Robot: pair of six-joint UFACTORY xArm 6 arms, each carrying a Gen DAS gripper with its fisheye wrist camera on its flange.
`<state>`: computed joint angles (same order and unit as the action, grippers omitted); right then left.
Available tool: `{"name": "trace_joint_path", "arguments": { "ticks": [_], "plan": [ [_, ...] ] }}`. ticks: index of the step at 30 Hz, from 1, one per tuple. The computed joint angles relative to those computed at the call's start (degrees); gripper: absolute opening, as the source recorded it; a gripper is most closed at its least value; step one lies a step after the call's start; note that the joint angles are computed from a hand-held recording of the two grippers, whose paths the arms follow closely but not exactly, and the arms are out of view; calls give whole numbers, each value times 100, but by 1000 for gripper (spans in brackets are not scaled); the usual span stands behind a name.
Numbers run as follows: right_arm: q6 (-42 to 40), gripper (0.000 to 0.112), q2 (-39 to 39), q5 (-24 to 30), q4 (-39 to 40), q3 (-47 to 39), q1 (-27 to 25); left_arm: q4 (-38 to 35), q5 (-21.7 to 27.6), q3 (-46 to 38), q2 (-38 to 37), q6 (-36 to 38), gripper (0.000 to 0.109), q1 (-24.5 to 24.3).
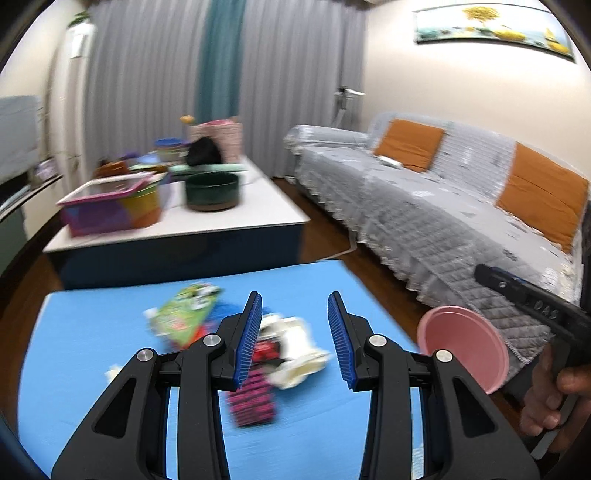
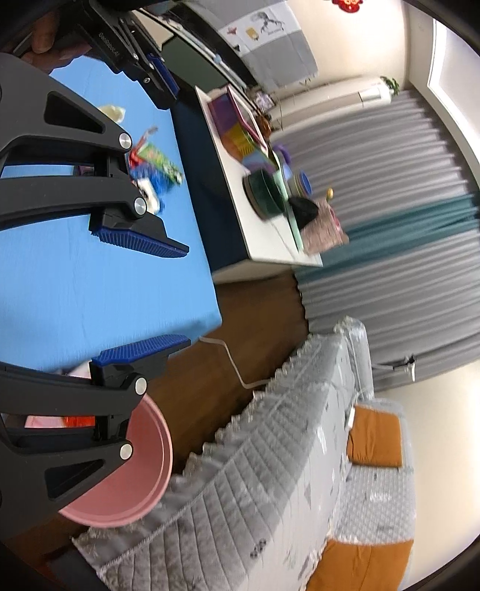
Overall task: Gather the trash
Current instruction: 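Grasp the folded paper with the left gripper while the right gripper grasps the black-red wrapper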
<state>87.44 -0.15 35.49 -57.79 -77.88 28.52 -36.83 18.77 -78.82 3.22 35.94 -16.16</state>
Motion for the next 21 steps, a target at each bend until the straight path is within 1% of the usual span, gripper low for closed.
{"name": "trace_joint_path", "arguments": {
  "ticks": [7,12,14,16,21],
  "plan": [
    [-533,44,1084,-297,321,-1113,183,439,-102,66,143,-532,37,723],
    [-1150,44,1901,-397,879,-1977,301,928,-89,46,292,-990,37,1049],
    [-1509,44,2230,-423,1207,-2326,324,925,-33,-11,364,-1014,37,1161],
    [-1847,44,2514,-403,1499,-2638,344,1017,65,-79,441,-1177,37,1257],
    [-2765,44,3405,-113,2344,-3695,418,1243,127,-164,607,-1429,37,1372]
  ]
}}
